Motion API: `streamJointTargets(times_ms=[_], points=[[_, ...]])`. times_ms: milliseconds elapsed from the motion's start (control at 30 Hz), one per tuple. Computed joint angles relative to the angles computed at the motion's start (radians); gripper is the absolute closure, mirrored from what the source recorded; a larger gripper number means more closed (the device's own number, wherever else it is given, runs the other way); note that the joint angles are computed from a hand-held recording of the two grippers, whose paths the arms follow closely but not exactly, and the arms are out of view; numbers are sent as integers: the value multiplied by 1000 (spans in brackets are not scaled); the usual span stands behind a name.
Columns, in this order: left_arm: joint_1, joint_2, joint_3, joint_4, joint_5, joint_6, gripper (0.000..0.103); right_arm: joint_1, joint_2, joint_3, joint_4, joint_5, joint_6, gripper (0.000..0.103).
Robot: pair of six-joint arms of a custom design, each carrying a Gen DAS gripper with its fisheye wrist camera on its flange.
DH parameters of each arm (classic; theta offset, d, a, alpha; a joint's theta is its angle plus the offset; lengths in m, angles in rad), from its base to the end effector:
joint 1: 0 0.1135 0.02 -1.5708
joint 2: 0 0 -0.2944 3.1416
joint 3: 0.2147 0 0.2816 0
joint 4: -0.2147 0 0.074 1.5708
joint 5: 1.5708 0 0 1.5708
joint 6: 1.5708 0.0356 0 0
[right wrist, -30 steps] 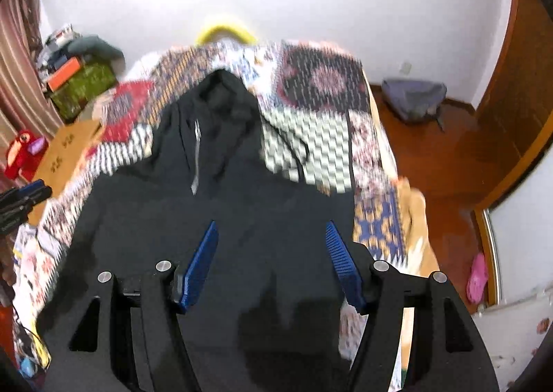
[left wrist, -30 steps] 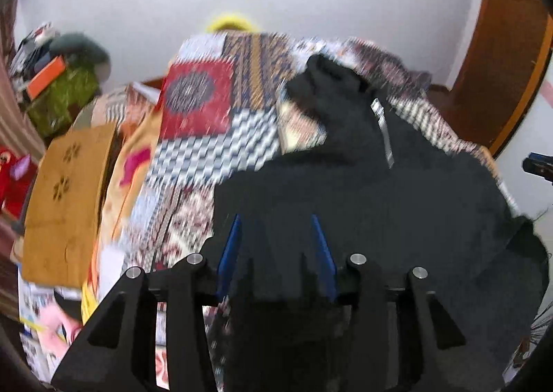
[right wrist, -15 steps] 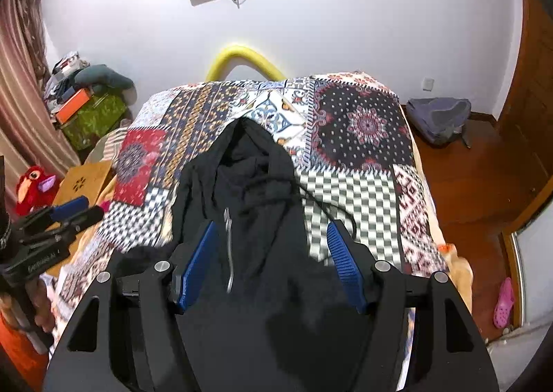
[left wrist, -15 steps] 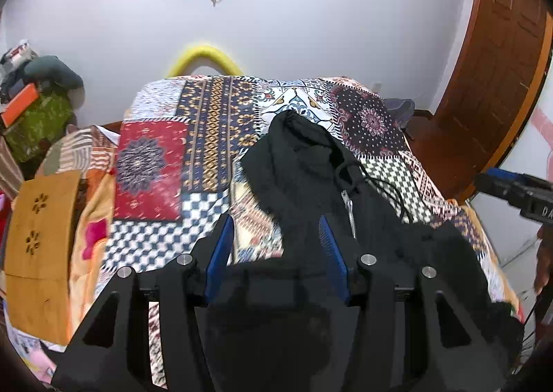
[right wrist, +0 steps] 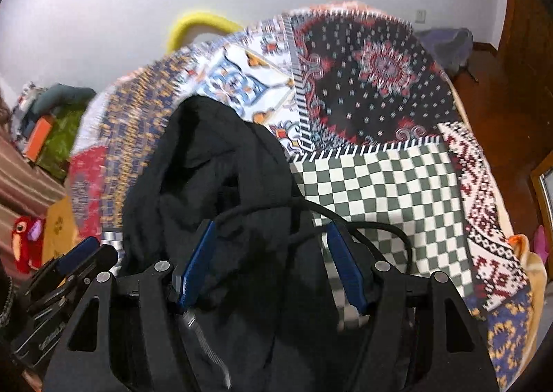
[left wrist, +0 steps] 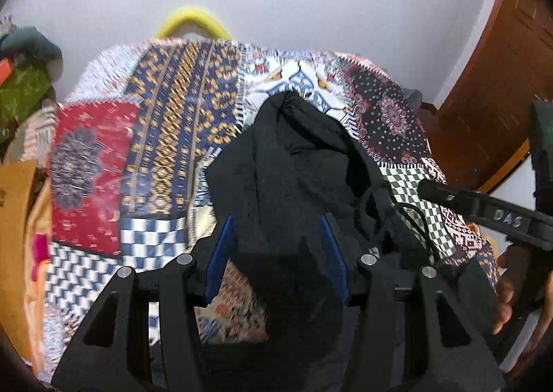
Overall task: Fold large clothes
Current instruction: 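Grasp the hoodie hem with both grippers and lift it toward the hood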
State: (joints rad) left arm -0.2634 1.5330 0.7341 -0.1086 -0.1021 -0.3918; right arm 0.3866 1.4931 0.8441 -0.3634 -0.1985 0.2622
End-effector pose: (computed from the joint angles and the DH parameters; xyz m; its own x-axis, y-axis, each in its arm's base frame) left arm 0.3014 -0.0775 0.1662 -0.7789 -0.1834 -0.5997 -0.1071 0.9811 -0.1609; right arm 0.2848 0.1235 0.1962 -0.8796 -0.0837 -0.4684 -0.2468 0.9218 0.2989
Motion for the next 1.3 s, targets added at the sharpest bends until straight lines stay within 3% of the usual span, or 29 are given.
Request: streamJointTargets(times_ms=[100,200,267,400,433,567,633,833,967,1133,1300], points=[[23,119,55,32,41,2,53,18,114,45,14,21,4,41],[17,239,124,30,-15,17,53,23,193,64,28,30,-3,41],[22,293,144,43,-2,23,51,19,223,54,62,38,-10,43],[24,333,127,98,11,34,51,16,211,9,113,36,-40,67],[21,333,125,101,2,37,52,14,197,1,115,34,-40,80],[-5,305,127,44,-48,54,78,-10,71,-52,99,-15,-34,88],[-19,250,105,25,-55,63,87,-8,-10,-72,58,-4,-59,89],[-96,-31,10,-76,-71,29,90,29,-326,-140,-98,16,-118,90],[-203,-214,-39,-186,-131,-6,91,34,-554,-189,-247,-9,-156,91],[-408,-425,-122,-352,-249,-127,92,103,-785,-259,-410,34,-175,91],[-620,-456,-182,-444,-360,-280,92,192,-952,-338,-554,94,-155,90]])
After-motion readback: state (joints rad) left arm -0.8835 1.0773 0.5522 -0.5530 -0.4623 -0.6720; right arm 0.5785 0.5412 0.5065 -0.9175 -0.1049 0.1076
